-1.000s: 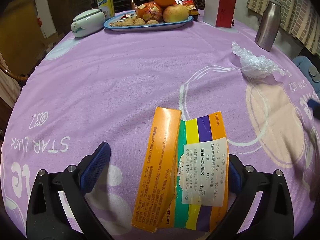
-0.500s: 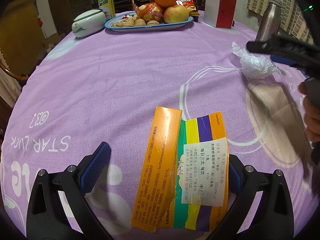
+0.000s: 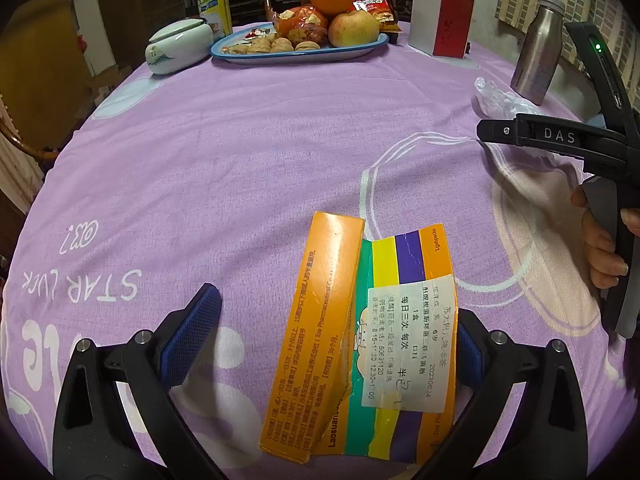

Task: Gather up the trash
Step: 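Grasp the second clear plastic bag with the right tool while the left tool holds the orange box, then carry the orange box and plastic bag to the red wastebasket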

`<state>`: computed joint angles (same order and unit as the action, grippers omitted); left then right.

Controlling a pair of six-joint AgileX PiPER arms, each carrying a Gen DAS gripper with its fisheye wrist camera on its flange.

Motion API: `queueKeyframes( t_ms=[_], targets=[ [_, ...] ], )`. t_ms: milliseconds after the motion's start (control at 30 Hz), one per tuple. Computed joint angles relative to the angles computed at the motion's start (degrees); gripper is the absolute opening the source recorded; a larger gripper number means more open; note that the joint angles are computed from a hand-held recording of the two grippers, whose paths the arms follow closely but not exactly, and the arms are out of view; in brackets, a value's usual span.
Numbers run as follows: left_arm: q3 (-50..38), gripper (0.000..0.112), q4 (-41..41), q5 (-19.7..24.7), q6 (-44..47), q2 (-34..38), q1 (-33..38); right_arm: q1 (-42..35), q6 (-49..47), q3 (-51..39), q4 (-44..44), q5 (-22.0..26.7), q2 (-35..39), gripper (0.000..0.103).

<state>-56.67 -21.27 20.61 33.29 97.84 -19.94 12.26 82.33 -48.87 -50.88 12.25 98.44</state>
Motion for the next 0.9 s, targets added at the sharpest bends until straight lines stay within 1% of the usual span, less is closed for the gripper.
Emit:
queueKeyframes(
  t_ms=[200,400,467,500,567,600,633,667,700,733,833,867,900],
  targets=[
    [0.0,0.097,0.0,0.0,0.0,0.0,0.0,-1.2,4.5,1.5,-3.7,-3.0,-0.8,0.092],
    [0.1,0.097,-0.1,-0.1,0.1,0.0,0.0,-1.1,6.2,1.7,-5.0,-3.0,-0.8,0.092],
    [0.1,0.097,-0.1,-0.1,0.1,0.0,0.0,-0.9,7.2,1.8,-5.9,-2.7,-0.9,0.091],
    [0.1,0.097,-0.1,-0.1,0.1,0.0,0.0,-0.9,8.3,1.9,-6.8,-2.5,-0.9,0.089],
    [0.1,0.097,-0.2,-0.2,0.2,0.0,0.0,-0.4,11.1,2.0,-8.9,-1.0,-1.1,0.079],
    [0.1,0.097,-0.2,-0.2,0.2,0.0,0.0,-0.2,12.0,2.0,-9.5,-0.2,-1.2,0.071],
    [0.1,0.097,-0.1,-0.1,0.1,0.0,0.0,-0.3,13.1,2.2,-10.5,0.0,-1.4,0.058],
    [0.1,0.097,-0.2,-0.2,0.1,0.0,0.0,-0.4,13.4,2.5,-10.9,-0.1,-1.6,0.05],
    [0.1,0.097,-0.2,-0.2,0.1,0.0,0.0,-0.7,13.0,2.6,-10.8,-0.5,-1.7,0.038],
    [0.2,0.097,-0.1,-0.2,0.1,0.0,0.0,-1.1,11.8,3.0,-9.6,-1.1,-2.0,0.031],
    [0.2,0.097,-0.1,-0.2,0.1,0.0,-0.1,-1.7,12.5,4.6,-9.1,-3.0,-4.0,0.025],
    [0.2,0.097,-0.1,-0.2,0.1,0.0,-0.1,-1.6,13.0,5.3,-9.3,-3.6,-5.0,0.025],
    [0.2,0.097,-0.1,-0.2,0.1,0.0,-0.1,-1.0,15.8,6.3,-11.8,-3.6,-6.7,0.025]
  ],
)
